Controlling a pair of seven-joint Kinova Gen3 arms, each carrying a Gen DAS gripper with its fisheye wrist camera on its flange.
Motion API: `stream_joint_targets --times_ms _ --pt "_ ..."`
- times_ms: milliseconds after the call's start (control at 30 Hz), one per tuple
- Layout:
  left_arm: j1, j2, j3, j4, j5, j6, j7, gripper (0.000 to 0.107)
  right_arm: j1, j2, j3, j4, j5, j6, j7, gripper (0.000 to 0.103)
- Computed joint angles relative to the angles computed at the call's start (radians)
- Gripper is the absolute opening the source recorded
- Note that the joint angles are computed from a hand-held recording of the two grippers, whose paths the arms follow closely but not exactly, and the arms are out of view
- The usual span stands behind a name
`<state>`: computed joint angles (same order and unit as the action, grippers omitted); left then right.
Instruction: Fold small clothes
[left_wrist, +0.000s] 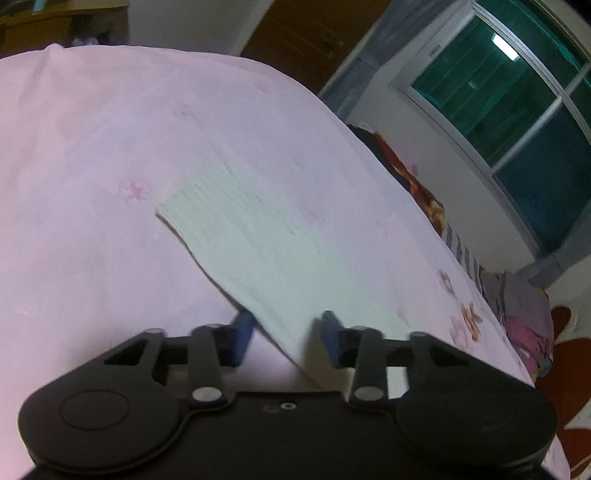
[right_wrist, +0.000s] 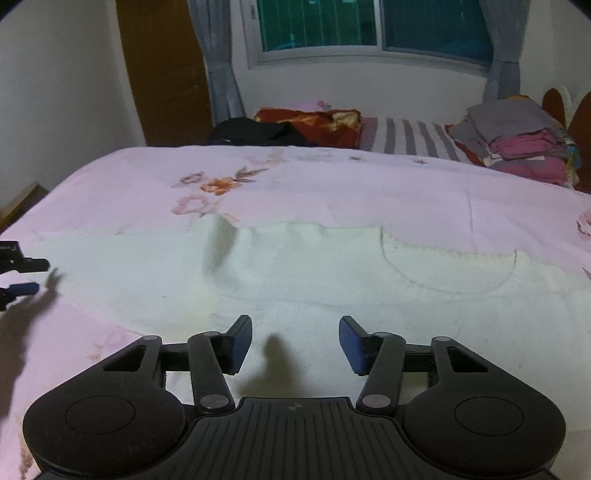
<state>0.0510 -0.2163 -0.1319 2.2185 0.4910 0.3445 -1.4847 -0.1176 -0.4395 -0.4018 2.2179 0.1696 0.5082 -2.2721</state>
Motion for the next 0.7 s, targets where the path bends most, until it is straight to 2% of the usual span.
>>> stream_joint_targets --times_ms 33,100,167,267,367,433,500,700 --pt "-0.003 0.007 0.006 0.003 -0.002 -0.014 0.008 0.018 0.014 0.014 -0.013 -0.002 0.007 0.006 -0.009 0.053" --pt "0.001 0.004 -0.010 0.013 0.006 -0.026 -0.004 0.012 0.007 0.047 -0.008 -0.001 0.011 0.016 -0.009 0.053" --pt "0.001 0.008 0.008 0.017 0.001 -0.046 0.015 0.006 0.015 0.060 -0.037 0.009 0.053 0.007 -0.022 0.053" --pt "-0.002 -0.001 0.031 0.024 -0.021 -0.069 0.050 0.003 0.007 0.042 -0.024 0.011 0.059 -0.002 -0.051 0.053" --pt "0.020 -0.031 0.034 0.031 -0.044 -0.093 0.067 0.003 0.042 0.060 -0.078 0.012 0.088 0.012 -0.063 0.053" --pt "0.047 -0.058 0.034 0.027 -0.071 -0.103 0.059 0.003 0.003 0.064 -0.045 0.013 0.102 0.013 -0.066 0.053" --pt "0.081 -0.080 0.033 0.022 -0.093 -0.112 0.050 0.003 -0.043 0.045 0.033 0.025 0.052 -0.021 -0.042 0.053" --pt "0.240 -0.139 0.043 -0.017 -0.119 -0.104 0.024 0.003 -0.045 -0.035 0.096 0.029 -0.010 -0.006 0.011 0.053"
